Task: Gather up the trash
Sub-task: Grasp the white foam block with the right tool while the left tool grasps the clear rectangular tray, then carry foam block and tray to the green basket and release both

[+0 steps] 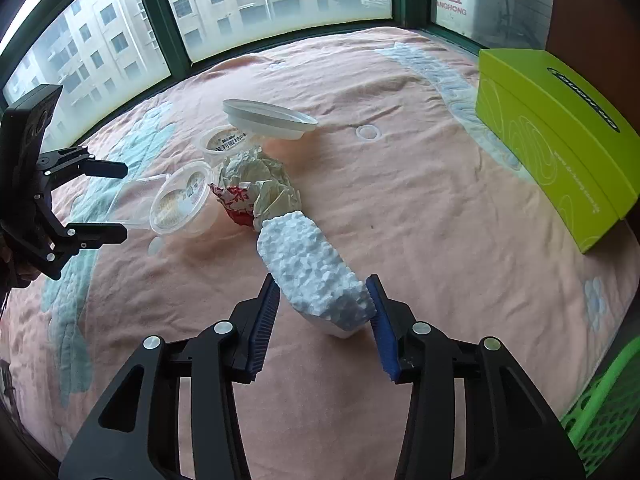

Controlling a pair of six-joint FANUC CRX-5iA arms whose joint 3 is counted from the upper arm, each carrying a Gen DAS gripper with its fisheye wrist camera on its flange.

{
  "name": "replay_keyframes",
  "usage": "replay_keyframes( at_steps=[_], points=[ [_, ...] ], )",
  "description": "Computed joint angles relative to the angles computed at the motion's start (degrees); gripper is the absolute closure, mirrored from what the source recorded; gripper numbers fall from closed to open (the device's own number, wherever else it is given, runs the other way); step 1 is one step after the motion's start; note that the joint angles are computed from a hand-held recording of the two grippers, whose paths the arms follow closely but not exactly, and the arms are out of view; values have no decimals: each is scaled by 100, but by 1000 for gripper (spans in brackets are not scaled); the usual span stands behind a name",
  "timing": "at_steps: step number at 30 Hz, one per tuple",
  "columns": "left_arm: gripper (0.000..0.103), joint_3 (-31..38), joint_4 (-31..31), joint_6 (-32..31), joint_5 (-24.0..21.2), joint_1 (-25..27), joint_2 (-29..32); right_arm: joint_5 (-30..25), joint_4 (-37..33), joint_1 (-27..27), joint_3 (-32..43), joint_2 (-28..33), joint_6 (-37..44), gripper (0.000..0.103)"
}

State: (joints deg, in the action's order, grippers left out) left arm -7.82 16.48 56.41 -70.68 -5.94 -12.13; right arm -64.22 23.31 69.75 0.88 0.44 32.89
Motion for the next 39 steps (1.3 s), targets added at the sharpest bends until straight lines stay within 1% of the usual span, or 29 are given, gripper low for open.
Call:
replay_keyframes(
  at_steps=[3, 8, 10, 11, 13, 15, 16, 18, 21, 24, 27, 32, 36, 39],
  points=[
    [8, 69, -147, -99, -14, -60, 125, 45, -45, -15, -12, -12, -50, 59],
    [8, 79, -144, -184, -22, -40, 265, 72, -52, -8, -25, -32, -106, 60],
    [10, 41, -129, -202, -8, -40, 250, 93, -18, 8, -49, -63, -166, 60],
    [16, 26, -166, -197, 15, -60, 224, 101, 6, 23, -64, -79, -198, 60],
    [22, 31, -280, -93, 32, -115, 186, 116, 29, 42, -95, -116, -240, 60],
    [30, 14, -400, 56, 64, -161, 122, 106, 71, 85, -133, -152, -303, 60],
    [31, 19, -465, 173, 59, -191, 94, 102, 88, 108, -156, -177, -340, 60],
    [38, 34, -610, 399, 19, -251, 31, 101, 130, 160, -223, -249, -451, 60],
    [43, 112, -911, 888, -117, -393, -40, 91, 211, 247, -323, -368, -606, 60],
    [44, 178, -1159, 1542, -292, -507, -117, 69, 337, 370, -442, -511, -760, 60],
    [45, 131, -1319, 2152, -324, -577, -320, 27, 440, 498, -552, -659, -917, 60],
    [45, 130, -1393, 3029, -486, -728, -621, -47, 649, 707, -757, -943, -1199, 60],
    [45, 240, -1629, 3666, -584, -1144, -822, -135, 884, 900, -964, -1198, -1504, 60],
    [45, 388, -1827, 4197, -651, -1539, -867, -252, 1045, 1058, -1116, -1387, -1719, 60]
  ],
)
